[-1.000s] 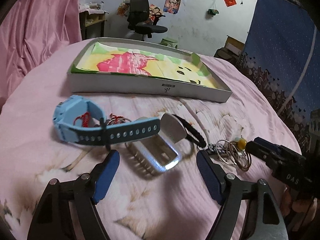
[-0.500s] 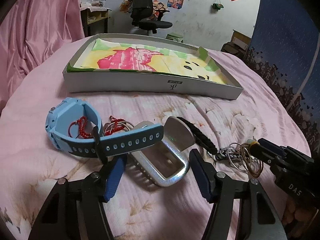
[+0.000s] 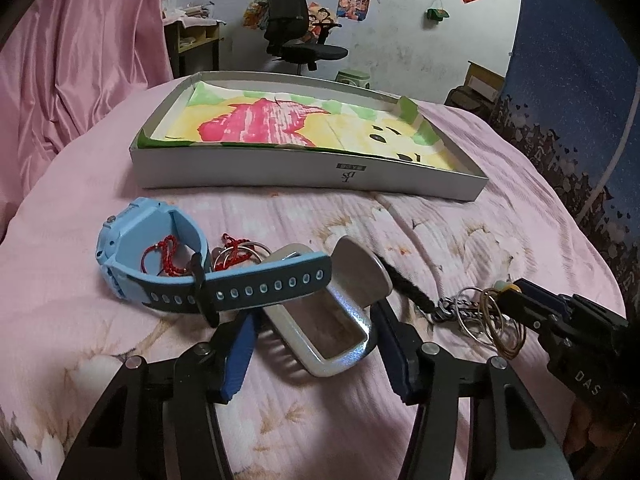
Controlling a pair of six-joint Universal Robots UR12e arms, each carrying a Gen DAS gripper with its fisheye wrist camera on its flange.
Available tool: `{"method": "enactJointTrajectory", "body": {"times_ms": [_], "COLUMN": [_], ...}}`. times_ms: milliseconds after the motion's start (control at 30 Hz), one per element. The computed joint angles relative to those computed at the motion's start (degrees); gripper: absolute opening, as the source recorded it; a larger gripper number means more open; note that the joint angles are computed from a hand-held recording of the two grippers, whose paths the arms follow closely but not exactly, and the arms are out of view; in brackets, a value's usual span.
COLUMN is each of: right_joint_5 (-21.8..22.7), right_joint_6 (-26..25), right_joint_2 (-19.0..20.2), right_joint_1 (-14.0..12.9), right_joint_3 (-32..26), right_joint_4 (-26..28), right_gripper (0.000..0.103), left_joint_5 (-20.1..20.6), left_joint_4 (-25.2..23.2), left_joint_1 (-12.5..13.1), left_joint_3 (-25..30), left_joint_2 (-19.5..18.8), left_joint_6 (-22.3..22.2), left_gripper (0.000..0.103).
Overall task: Organize jewelry
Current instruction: 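Carry the silver clip and key ring into the grey tray with both tools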
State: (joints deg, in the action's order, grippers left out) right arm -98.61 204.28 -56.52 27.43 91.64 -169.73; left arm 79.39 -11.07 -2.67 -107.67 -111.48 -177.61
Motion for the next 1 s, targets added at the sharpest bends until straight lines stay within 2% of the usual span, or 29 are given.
{"method": "enactJointTrajectory", "body": {"times_ms": [367,533,733,1000], "right_joint_5": [1.06,1.08,0.33,-0.71], "right_joint_6": [-0.58,-1.02,-1.88,-0.67], "right_joint_2": [-0.16,-0.22,-0.14,0.38], "right_joint_1": [-0.01,0.09,0.35,0.25], "right_joint_3": [1.09,1.73,2.22,2.35], "right_joint_4": [-4.19,-7.74,-12.06,-17.95], "right_gripper": [0.022,0.022,0.022,0.022], "left_joint_5": [-3.39,-6.92,-8.78,-8.68], "left_joint_4": [-2.55,-3.52,0.17,8.55], "left_joint_1": [0.98,1.63,1.78,1.64], "left_joint_3": [-3.22,-5.39,-7.12,-5.6], "left_joint_2": [3.44,5.76,6.95,5.43], "left_joint_6": [0.71,0.48,0.53,-1.4], "left_gripper": [0.054,0.054,0.054,0.054]}}
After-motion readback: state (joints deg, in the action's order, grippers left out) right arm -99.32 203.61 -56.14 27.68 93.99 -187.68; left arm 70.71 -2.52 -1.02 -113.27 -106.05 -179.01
